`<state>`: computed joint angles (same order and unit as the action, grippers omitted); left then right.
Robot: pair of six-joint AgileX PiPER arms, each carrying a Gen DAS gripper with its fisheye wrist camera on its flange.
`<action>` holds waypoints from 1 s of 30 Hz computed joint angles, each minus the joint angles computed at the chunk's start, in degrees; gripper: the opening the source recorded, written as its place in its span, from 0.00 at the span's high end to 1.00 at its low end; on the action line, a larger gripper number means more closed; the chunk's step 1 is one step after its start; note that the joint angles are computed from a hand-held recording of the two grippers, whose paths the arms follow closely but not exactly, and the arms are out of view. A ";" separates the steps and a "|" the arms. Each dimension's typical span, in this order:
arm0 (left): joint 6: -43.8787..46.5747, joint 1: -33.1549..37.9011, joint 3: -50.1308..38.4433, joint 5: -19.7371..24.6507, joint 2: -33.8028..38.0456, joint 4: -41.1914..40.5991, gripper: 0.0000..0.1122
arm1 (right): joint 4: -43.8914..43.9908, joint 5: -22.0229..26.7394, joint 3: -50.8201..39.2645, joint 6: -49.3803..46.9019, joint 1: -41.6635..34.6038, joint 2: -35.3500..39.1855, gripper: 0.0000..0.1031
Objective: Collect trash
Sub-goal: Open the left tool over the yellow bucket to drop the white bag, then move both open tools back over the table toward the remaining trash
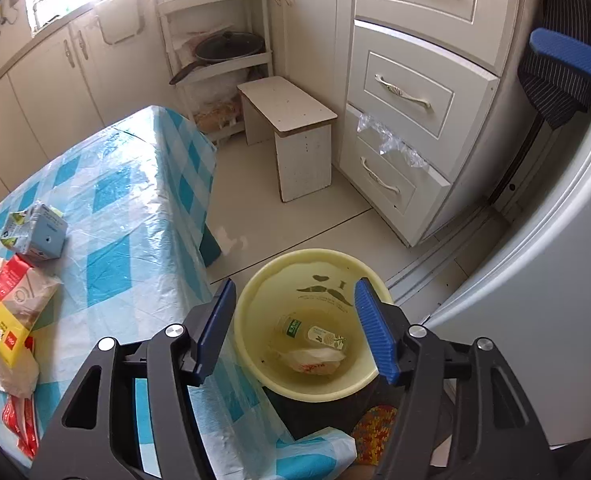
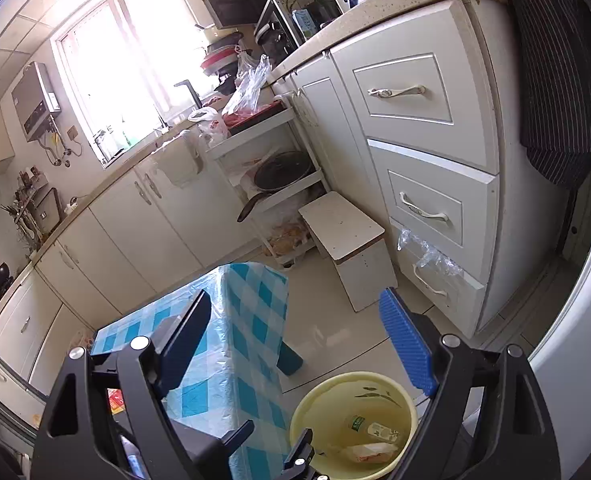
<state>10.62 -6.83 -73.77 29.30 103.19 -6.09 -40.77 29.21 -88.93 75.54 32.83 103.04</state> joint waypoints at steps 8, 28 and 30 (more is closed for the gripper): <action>1.93 2.27 1.62 0.09 -2.72 -1.42 0.43 | 1.29 0.38 -1.79 -1.57 0.55 1.07 0.19; 18.48 19.23 6.16 4.09 -13.95 -7.17 0.24 | 4.43 6.22 -16.54 -9.03 6.65 10.10 0.11; 22.79 22.40 6.36 5.04 -14.76 -9.39 0.22 | 4.94 7.29 -18.78 -10.69 7.67 11.52 0.11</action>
